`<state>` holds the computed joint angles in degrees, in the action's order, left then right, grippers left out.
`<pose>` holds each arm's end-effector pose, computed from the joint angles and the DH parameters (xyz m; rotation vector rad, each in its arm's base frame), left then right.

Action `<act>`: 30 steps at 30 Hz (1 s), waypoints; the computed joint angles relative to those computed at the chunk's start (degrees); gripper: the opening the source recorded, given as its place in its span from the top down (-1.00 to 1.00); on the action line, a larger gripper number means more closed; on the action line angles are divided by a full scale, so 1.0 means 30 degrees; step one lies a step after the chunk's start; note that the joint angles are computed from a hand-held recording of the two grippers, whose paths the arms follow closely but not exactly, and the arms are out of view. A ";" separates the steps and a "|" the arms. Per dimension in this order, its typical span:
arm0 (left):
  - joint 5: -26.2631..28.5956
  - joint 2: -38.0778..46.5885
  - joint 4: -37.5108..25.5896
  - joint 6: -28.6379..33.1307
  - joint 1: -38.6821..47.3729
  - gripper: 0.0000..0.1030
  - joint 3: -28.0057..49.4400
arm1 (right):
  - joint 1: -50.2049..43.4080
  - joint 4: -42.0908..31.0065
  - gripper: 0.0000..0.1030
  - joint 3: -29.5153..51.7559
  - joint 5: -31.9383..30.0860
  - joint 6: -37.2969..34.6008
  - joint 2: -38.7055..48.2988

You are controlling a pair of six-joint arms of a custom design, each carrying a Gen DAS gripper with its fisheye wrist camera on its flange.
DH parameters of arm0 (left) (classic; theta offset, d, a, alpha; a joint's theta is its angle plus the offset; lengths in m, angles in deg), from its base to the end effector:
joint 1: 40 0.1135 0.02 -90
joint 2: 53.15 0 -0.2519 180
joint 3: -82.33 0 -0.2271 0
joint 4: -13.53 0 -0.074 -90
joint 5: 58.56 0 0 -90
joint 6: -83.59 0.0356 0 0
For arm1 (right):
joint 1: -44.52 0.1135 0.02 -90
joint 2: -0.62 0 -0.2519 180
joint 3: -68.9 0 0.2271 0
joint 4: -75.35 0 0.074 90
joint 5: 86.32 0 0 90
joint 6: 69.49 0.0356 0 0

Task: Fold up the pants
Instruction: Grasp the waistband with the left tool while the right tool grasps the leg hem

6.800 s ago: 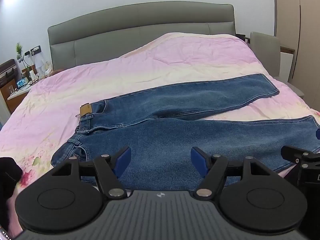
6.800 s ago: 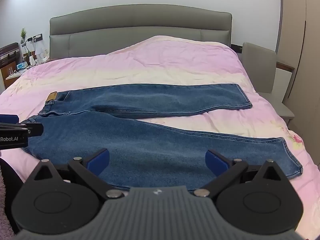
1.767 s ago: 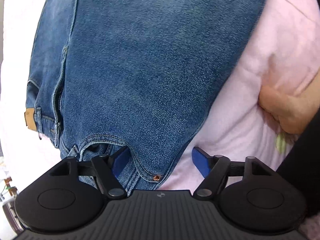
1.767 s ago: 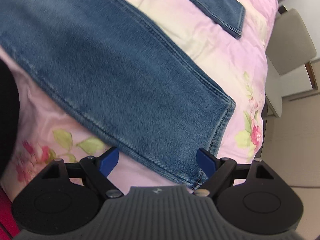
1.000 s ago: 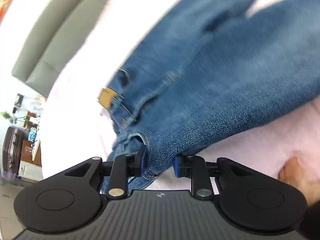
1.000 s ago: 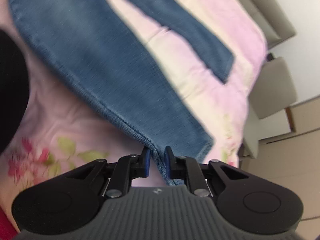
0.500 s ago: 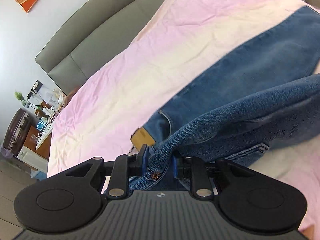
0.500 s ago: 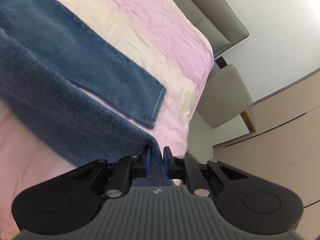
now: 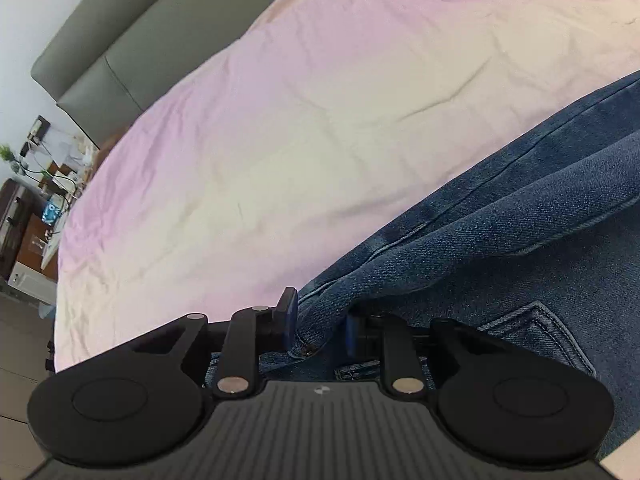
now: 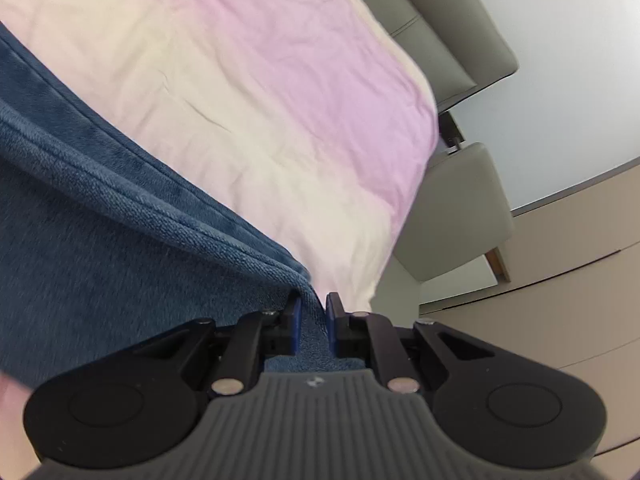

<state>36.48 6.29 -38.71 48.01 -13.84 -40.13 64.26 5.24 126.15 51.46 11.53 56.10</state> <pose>0.1657 0.0779 0.2342 0.6635 2.4857 0.4519 0.1410 0.0226 0.2371 -0.4147 2.4736 -1.0573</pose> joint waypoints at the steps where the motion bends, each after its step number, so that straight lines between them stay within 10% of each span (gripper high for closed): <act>1: -0.0077 0.0686 0.0550 -0.0168 -0.0092 0.48 -0.0158 | -0.0811 0.2070 0.88 -0.0589 -0.0293 -0.1231 0.1055; 12: 0.2098 0.4859 0.2226 0.1031 0.2945 0.23 -0.0061 | -0.4234 1.1782 0.91 -0.3486 -0.0167 -0.4501 0.7169; 17: 0.3937 0.6245 -0.0746 0.0990 0.5338 0.16 0.3002 | -0.4055 1.0839 0.86 -0.2681 0.0249 -0.3405 0.7102; 20: 0.4568 0.5410 -0.1852 0.2742 0.6685 0.14 0.3328 | -0.3493 0.9285 0.34 -0.2105 0.0527 -0.2635 0.5665; 24: 0.6963 0.3918 -0.3350 0.4510 0.9465 -0.58 0.3685 | -0.1868 0.5543 0.31 -0.1070 -0.0627 -0.0500 0.3527; 30: 0.8883 0.5749 -0.7114 0.8794 1.3860 -0.59 0.7337 | 0.3807 0.2525 0.31 -0.0017 -0.4167 0.4196 0.1540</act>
<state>63.13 23.54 -60.05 74.39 27.74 -18.12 75.68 12.82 126.10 38.96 24.12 60.71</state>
